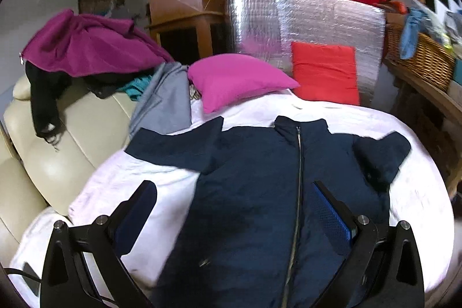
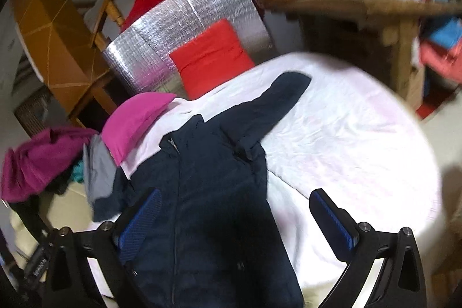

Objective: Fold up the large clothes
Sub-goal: 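Lower both tools onto the jacket, right tool toward its sleeve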

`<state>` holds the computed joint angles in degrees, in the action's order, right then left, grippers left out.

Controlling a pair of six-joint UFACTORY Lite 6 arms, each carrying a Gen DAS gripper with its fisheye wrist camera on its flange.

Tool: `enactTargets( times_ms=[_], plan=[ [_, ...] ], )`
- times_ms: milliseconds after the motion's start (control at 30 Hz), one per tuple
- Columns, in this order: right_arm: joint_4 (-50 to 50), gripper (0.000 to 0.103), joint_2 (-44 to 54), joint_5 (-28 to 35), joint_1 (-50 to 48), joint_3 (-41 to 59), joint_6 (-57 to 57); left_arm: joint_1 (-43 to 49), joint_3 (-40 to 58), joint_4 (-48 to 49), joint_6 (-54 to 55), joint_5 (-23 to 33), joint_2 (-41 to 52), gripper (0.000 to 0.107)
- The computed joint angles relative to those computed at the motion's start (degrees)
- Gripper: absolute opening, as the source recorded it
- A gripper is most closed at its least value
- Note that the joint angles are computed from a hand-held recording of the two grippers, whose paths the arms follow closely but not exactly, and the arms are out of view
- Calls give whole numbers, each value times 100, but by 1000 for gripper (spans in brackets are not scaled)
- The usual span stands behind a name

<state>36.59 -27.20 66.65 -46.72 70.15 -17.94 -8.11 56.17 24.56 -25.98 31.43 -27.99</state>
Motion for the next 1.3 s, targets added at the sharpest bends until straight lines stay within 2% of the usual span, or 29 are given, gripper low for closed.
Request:
enactTargets(
  times_ms=[133,233,300,333,467,567,667,700,800,900,1067,1167,1300],
  plan=[
    [802,100,1887,-798,99,392,-530,-585,966,1524,-2228,-243,1954,103],
    [1499,91,3576,-994,163,1193,-807,-751,1788,2056,-3171,-301,3225,103],
    [1916,77,4741,-1106,262,1891,-864,-867,2329,2638,-3851,-251,4065,103],
    [2034,75,5185,-1127,297,2200,-871,-911,2507,2916,-4111,-237,4379,103],
    [1847,70,6998,-1485,573,3827,-292,-846,3170,3227,-4317,-229,5415,103],
    [1576,59,8188,-1556,737,5131,408,-636,3798,2629,-3579,-201,5959,103],
    [1609,49,9020,-1613,909,6163,746,-557,3991,3098,-3872,-101,6136,103],
    [1533,41,9118,-1701,985,6342,854,-513,4073,3245,-3947,-57,6220,103],
    [1168,25,8688,-2129,1226,6012,920,-379,4356,3222,-3881,18,6462,103],
    [1323,22,7720,-2540,1504,5027,424,-157,4590,2627,-3379,-39,6609,103],
    [1696,22,6313,-2802,2292,3650,-110,187,4505,2075,-3026,-248,6451,103],
    [1662,22,5806,-3077,2976,3006,57,349,4305,1824,-2847,-416,6274,103],
    [1216,22,5697,-3734,3964,2362,801,518,4246,1532,-2545,-477,6251,103]
  ],
)
